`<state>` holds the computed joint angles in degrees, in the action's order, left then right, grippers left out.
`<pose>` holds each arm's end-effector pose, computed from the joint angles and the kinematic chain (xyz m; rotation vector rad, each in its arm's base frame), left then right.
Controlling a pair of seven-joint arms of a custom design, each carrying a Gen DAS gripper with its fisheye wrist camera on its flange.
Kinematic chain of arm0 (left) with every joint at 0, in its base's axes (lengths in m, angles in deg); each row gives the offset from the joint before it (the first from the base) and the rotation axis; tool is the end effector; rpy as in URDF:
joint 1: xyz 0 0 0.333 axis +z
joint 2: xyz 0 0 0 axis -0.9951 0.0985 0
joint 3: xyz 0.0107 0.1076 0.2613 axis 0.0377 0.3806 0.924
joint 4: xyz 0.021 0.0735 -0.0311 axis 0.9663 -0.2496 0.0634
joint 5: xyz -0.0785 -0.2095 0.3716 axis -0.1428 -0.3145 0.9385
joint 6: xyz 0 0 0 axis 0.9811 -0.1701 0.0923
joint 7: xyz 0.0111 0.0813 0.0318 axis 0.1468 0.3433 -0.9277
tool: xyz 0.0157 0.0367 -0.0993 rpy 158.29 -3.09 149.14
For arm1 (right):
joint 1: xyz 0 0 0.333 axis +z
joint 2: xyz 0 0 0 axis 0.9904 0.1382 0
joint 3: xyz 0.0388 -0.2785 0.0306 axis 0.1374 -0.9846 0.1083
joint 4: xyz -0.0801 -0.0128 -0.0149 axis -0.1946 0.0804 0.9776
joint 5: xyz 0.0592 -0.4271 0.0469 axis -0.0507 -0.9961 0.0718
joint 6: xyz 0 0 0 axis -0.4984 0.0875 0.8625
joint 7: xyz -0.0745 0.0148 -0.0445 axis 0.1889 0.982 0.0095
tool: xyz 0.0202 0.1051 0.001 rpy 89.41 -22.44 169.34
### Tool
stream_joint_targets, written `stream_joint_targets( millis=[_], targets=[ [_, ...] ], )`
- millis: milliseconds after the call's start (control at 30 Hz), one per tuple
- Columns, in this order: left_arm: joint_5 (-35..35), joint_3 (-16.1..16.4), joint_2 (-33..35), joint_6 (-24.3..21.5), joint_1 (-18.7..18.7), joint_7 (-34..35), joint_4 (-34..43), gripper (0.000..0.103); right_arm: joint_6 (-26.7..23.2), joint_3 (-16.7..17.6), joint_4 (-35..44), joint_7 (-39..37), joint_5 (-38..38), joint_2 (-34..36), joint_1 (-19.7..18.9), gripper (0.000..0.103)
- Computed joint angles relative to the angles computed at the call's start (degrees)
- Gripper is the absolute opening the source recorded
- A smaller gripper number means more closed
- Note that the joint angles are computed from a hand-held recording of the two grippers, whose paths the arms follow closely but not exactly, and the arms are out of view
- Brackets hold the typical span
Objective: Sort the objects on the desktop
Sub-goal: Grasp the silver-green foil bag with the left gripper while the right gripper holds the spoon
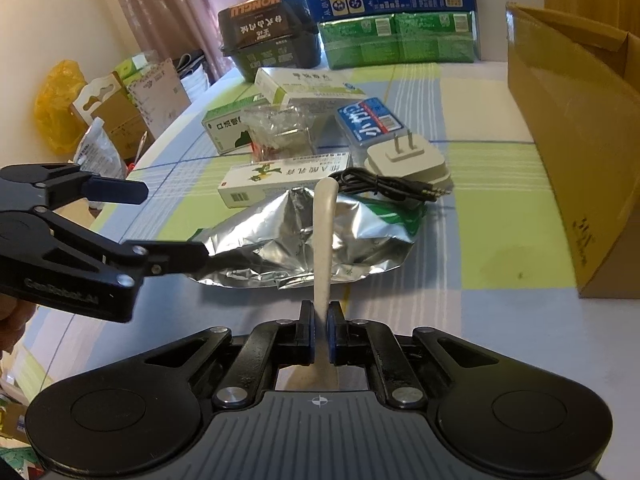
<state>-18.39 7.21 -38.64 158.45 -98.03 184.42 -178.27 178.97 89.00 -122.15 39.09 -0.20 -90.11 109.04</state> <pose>0.5279 -0.1408 0.4600 -1.2535 2.2695 -0.7500 0.4760 0.3258 0.4121 -1.9387 1.4101 -0.2298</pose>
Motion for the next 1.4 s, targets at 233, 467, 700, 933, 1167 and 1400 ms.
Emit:
stream_joint_targets(
  millis=[233, 467, 700, 933, 1167, 1400],
  targets=[
    [-1.3, 0.8, 0.1, -1.2, -1.9, 6.1, 0.4, 0.094, -5.3, -0.3, -0.6, -0.4, -6.0, -3.8, -1.9, 0.003],
    [-2.4, -0.1, 2.8, -2.1, -3.2, 17.2, 3.0, 0.092, -10.9, -1.6, 1.5, -8.4, -8.2, -4.0, -3.1, 0.003],
    [3.4, -3.8, 8.9, -6.0, 0.0, 21.8, 8.1, 0.074, -14.1, -2.1, 4.2, -15.9, -8.0, -2.1, -4.0, 0.003],
    [1.3, -5.8, 13.4, -11.6, 2.2, 27.5, 13.7, 0.075, -14.8, -2.3, 5.0, -16.6, -5.9, -0.9, -4.6, 0.003],
    [-1.4, -7.8, 17.4, -15.4, 4.0, 29.8, 18.8, 0.081, -15.1, -2.4, 6.1, -16.9, -4.4, 0.0, -4.7, 0.003],
    [-2.1, -9.0, 20.3, -19.8, 5.5, 27.7, 23.1, 0.08, -14.9, -2.4, 6.3, -15.8, -4.0, 0.3, -5.0, 0.003]
  ],
)
